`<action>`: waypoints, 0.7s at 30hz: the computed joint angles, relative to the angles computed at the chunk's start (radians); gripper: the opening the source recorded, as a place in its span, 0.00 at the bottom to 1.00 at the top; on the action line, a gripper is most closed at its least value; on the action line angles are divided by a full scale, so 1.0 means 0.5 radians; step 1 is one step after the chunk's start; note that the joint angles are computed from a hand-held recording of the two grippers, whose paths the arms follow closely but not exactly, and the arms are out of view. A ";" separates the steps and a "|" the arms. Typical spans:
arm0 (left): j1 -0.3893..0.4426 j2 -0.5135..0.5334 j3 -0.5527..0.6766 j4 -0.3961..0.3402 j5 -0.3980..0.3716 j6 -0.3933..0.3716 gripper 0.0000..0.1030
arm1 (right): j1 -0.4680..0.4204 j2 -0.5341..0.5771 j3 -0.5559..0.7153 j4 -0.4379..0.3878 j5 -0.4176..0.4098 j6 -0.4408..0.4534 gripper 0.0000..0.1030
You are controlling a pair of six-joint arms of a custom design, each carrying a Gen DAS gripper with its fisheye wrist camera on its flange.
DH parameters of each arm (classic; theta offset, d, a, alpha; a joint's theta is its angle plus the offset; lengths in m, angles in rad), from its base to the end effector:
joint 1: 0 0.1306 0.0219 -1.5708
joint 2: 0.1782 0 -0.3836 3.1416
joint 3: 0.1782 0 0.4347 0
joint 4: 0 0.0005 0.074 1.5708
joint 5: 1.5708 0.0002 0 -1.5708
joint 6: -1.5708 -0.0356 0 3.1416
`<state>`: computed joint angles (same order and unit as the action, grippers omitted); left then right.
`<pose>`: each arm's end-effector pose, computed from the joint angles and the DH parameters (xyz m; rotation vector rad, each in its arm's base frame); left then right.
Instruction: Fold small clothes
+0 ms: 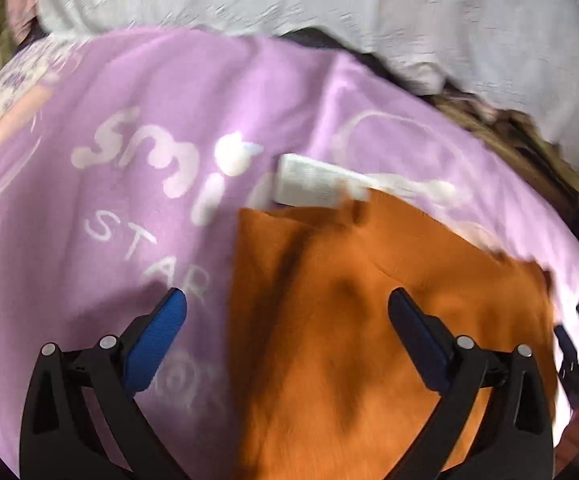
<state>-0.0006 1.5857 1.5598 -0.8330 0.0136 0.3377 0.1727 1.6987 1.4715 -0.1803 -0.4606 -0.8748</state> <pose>0.6015 -0.0013 0.4127 -0.4027 2.4033 -0.1689 0.6457 0.1282 0.3563 0.4161 2.0727 1.1113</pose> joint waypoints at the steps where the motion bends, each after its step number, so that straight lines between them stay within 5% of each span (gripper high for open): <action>1: -0.012 -0.064 -0.061 0.046 0.042 -0.038 0.95 | 0.041 -0.064 -0.046 0.025 -0.019 0.117 0.48; 5: -0.112 -0.293 -0.291 0.178 0.188 -0.197 0.95 | 0.159 -0.143 -0.105 -0.026 -0.190 0.340 0.49; 10: -0.233 -0.247 -0.308 0.011 -0.065 -0.327 0.95 | 0.257 -0.088 -0.063 -0.345 -0.190 0.522 0.48; 15: -0.262 -0.283 -0.371 -0.043 -0.379 -0.319 0.96 | 0.095 -0.119 -0.238 -0.202 -0.325 0.211 0.04; 16: -0.238 -0.296 -0.387 -0.079 -0.396 -0.277 0.96 | 0.055 -0.149 -0.306 -0.149 -0.348 0.125 0.00; 18: -0.138 -0.308 -0.395 -0.111 -0.173 -0.180 0.96 | -0.004 -0.207 -0.415 -0.070 -0.376 -0.001 0.00; 21: -0.054 -0.362 -0.439 -0.125 -0.111 -0.079 0.96 | -0.025 -0.273 -0.470 -0.086 -0.237 0.017 0.00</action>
<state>-0.0275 1.4045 1.3405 -0.8956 -0.0421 0.2981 0.1603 1.5621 1.2366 -0.2232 -0.5791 -0.8665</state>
